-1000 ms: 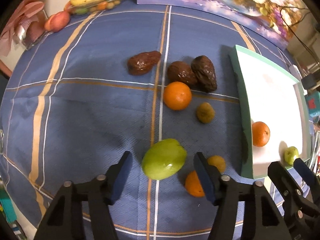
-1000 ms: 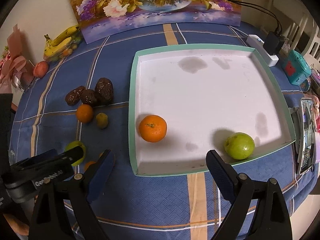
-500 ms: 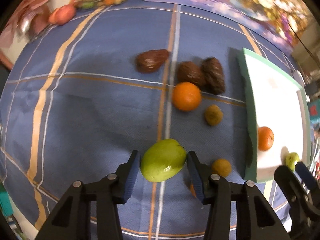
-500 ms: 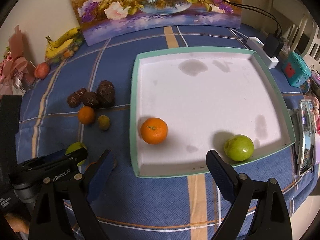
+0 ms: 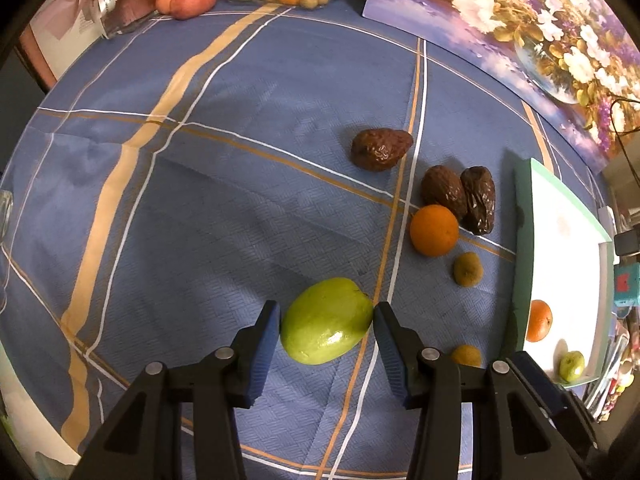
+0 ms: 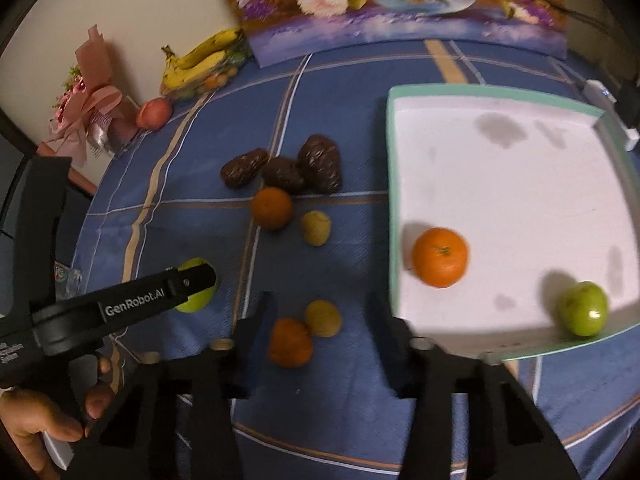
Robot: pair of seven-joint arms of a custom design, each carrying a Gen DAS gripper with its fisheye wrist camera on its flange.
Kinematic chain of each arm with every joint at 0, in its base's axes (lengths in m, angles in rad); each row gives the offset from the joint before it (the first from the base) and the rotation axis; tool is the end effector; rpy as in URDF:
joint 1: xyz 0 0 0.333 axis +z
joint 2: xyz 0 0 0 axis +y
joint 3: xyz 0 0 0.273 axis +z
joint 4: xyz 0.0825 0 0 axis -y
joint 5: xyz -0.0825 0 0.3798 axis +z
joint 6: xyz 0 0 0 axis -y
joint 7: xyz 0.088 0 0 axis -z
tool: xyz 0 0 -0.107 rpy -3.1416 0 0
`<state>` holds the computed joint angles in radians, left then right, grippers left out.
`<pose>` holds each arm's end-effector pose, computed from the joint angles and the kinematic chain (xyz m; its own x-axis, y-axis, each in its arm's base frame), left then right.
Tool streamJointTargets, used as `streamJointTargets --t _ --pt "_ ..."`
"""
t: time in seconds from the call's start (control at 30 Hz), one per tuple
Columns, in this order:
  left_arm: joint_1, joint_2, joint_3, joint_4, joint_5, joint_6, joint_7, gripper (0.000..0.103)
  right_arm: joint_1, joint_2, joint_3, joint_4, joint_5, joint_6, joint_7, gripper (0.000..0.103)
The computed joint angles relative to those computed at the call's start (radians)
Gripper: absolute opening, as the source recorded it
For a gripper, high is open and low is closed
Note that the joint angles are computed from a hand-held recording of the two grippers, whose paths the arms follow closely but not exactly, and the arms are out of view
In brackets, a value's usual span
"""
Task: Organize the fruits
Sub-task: 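Grasp a small yellow-brown fruit with the right tool while the left tool holds the apple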
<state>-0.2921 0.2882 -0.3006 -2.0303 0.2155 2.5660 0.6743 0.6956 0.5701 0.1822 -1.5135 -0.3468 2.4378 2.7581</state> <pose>0.5007 -0.3362 0.2989 0.1417 -0.9780 0.1532 -0.9601 -0.1735 -0.2195 0.4685 0.5307 0.3394 -0.0893 -0.9674 -0.2371 -0.9346 0.1637 -0.3157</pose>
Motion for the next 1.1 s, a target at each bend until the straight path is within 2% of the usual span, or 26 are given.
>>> streamJointTargets --t 0.17,0.43,0.53,0.83,1.1 --pt "0.014 -0.008 0.000 -0.012 -0.016 0.006 0.026 0.051 -0.011 0.045 0.012 0.040 0.030 0.004 -0.031 0.030" --pt "0.015 0.003 0.001 -0.009 -0.016 0.009 0.032 0.051 0.001 0.112 0.008 0.124 0.064 -0.085 -0.065 0.027" --pt "0.014 0.017 0.003 0.001 -0.012 0.009 0.028 0.051 -0.008 0.112 0.011 0.103 0.083 -0.043 -0.062 0.027" --pt "0.012 0.007 0.004 -0.007 0.007 0.033 0.012 0.051 -0.009 0.116 0.007 0.106 0.088 -0.023 -0.068 0.026" --pt "-0.001 -0.050 0.012 -0.038 0.057 0.083 -0.017 0.051 0.018 0.030 -0.032 0.031 -0.008 0.036 0.014 0.026"
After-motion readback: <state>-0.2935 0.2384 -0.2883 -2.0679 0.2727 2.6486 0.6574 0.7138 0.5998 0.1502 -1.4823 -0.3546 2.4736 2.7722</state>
